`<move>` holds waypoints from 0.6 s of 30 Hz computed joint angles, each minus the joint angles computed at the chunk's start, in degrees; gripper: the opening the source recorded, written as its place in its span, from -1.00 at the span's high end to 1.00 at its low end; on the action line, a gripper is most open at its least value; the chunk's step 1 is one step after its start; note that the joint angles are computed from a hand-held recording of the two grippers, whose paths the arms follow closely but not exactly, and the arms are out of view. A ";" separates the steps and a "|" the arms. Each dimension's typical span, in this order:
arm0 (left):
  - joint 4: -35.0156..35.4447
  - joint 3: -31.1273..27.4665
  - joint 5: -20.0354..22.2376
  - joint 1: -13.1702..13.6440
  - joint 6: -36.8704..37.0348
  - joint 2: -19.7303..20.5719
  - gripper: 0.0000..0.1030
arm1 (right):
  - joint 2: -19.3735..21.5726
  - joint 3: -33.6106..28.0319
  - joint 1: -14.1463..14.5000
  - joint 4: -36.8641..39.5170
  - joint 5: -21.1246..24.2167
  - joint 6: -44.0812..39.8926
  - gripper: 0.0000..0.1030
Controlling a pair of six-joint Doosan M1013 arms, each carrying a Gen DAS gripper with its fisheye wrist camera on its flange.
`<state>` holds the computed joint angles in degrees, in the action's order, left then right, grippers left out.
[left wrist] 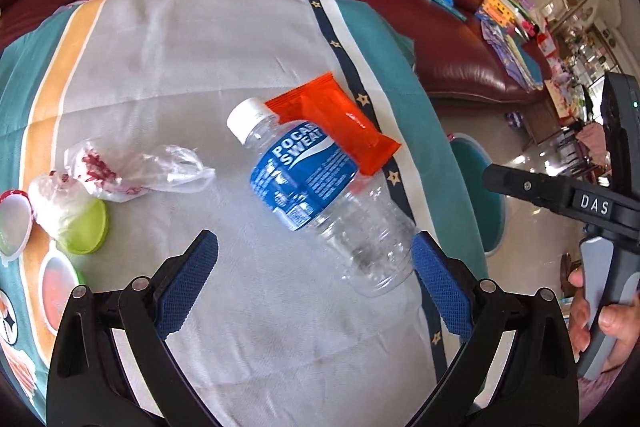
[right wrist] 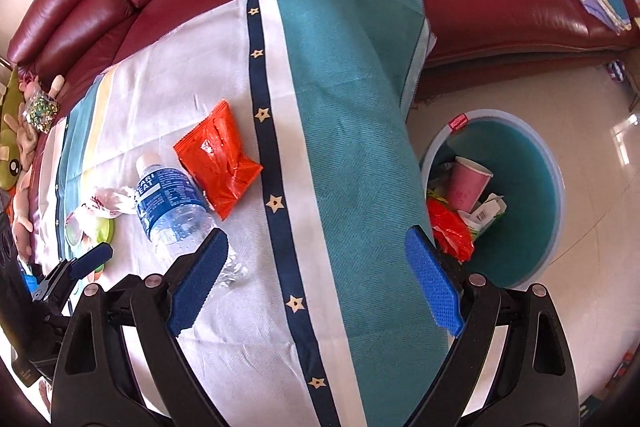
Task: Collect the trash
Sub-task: 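Grasp the Pocari Sweat bottle with the left tool while the right tool grasps the orange snack packet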
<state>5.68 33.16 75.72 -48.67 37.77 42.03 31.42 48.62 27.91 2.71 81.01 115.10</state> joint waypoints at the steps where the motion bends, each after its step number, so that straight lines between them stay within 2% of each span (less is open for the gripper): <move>1: 0.20 -2.40 1.34 -0.02 -0.22 1.39 -0.89 | -0.18 0.37 -0.26 0.00 -0.04 0.10 -0.67; 6: 0.86 -13.63 8.11 -0.03 -1.75 7.99 -0.89 | -1.00 2.08 -1.53 0.16 -0.54 0.53 -0.67; 10: 1.49 -19.48 13.29 -0.22 -1.49 11.64 -0.89 | -1.05 2.77 -2.34 1.04 -1.13 0.48 -0.67; 18: 1.85 -7.42 11.25 0.20 -1.45 5.95 -0.89 | 1.71 0.33 -2.24 4.83 -1.42 -2.29 -0.67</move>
<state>7.53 25.74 86.97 -48.47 36.31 47.98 33.13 48.95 25.67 7.54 79.60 112.80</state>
